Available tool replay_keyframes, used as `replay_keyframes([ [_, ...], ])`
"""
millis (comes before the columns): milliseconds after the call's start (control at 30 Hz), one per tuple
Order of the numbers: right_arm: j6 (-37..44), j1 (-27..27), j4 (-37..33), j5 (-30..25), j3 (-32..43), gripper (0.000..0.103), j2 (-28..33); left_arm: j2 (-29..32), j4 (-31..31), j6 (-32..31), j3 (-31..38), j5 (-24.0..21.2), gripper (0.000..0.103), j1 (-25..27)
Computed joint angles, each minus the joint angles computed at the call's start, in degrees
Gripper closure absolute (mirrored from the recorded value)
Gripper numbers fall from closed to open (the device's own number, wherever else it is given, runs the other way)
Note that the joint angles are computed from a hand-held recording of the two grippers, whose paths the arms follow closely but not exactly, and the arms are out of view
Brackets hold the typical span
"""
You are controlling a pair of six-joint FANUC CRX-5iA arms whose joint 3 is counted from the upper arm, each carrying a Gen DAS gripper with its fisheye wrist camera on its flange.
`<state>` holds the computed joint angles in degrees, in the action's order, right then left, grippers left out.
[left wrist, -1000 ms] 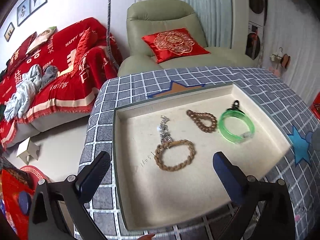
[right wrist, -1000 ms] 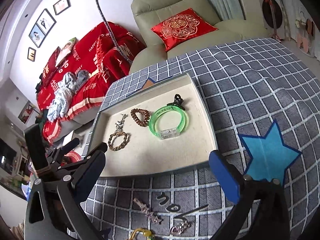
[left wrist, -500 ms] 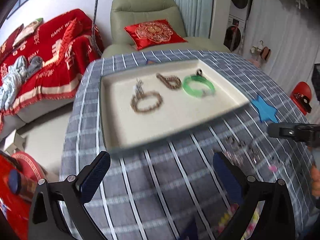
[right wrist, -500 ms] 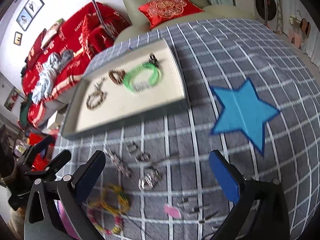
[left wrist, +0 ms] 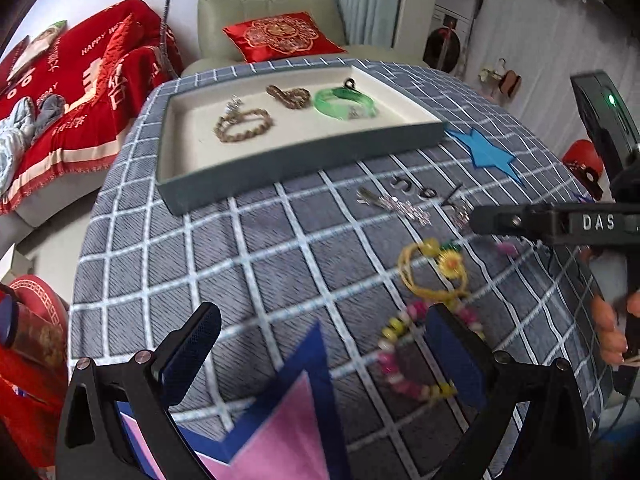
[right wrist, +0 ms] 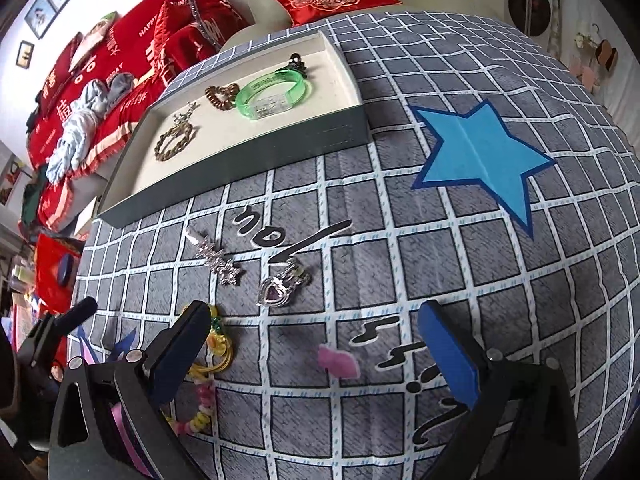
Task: Organize jewelry
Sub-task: 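Withdraw both open grippers from the tray back over the loose jewelry, then grasp the silver heart locket with the right gripper while the left grasps the pink-yellow beaded bracelet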
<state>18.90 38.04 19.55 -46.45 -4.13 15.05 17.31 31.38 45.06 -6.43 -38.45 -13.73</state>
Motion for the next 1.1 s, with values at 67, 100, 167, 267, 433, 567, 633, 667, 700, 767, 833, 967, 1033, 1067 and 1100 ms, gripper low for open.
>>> replay_keyframes([
  [67, 0.04, 0.27, 0.67, -0.49, 0.37, 0.003, 0.38, -0.2, -0.3, -0.12, -0.35, -0.11, 0.0, -0.25],
  [100, 0.14, 0.34, 0.71, -0.63, 0.53, 0.005, 0.51, -0.25, -0.42, -0.07, -0.42, -0.18, 0.0, -0.32],
  [167, 0.01, 0.47, 0.94, -0.74, 0.76, 0.009, 0.82, -0.33, -0.32, -0.11, -0.58, -0.45, 0.0, -0.28],
  [267, -1.06, 0.85, 2.35, -1.46, 0.84, 0.015, 1.23, -0.17, -1.19, 0.88, -0.33, -1.34, 0.0, -0.24],
  [433, -0.08, 1.13, 3.1, -2.26, 1.92, 0.026, 2.19, -0.23, -1.86, 1.18, -0.62, -1.31, 0.0, -0.49],
  [567, 1.11, 1.5, 4.0, -3.43, 3.24, 0.032, 3.44, -0.31, -2.1, 1.16, -0.73, -1.02, 0.0, -0.85],
  [633, 1.54, 1.73, 4.52, -4.14, 3.74, 0.035, 3.9, -0.35, -2.08, 1.01, -0.76, -0.92, 0.0, -1.07],
  [667, 1.95, 1.84, 4.89, -4.64, 4.12, 0.037, 4.27, -0.35, -2.12, 0.97, -0.77, -0.83, 0.0, -1.16],
  [700, 2.19, 2.01, 5.21, -5.09, 4.34, 0.038, 4.51, -0.38, -2.28, 1.02, -0.8, -0.64, 0.0, -1.28],
  [767, 2.76, 2.25, 5.75, -6.13, 5.01, 0.04, 5.12, -0.38, -2.49, 1.03, -0.78, -0.38, 0.0, -1.45],
  [833, 3.32, 2.51, 6.37, -7.16, 5.63, 0.041, 5.75, -0.48, -2.27, 0.78, -0.97, -0.28, 0.0, -1.58],
  [967, 3.82, 3.06, 7.5, -8.74, 6.26, 0.043, 6.54, -0.69, -2.52, 0.48, -1.22, 0.1, 0.0, -1.88],
  [1033, 4.35, 3.08, 7.78, -8.79, 6.42, 0.045, 6.78, -0.78, -2.63, 0.34, -1.37, 0.42, 0.005, -2.03],
  [1067, 4.44, 3.09, 7.75, -8.72, 6.43, 0.046, 6.77, -1.06, -3.09, 0.32, -1.63, 1.22, 0.007, -2.22],
  [1100, 4.48, 3.12, 7.74, -8.75, 6.44, 0.046, 6.76, -1.01, -3.48, 0.29, -1.44, 1.16, 0.007, -2.31],
])
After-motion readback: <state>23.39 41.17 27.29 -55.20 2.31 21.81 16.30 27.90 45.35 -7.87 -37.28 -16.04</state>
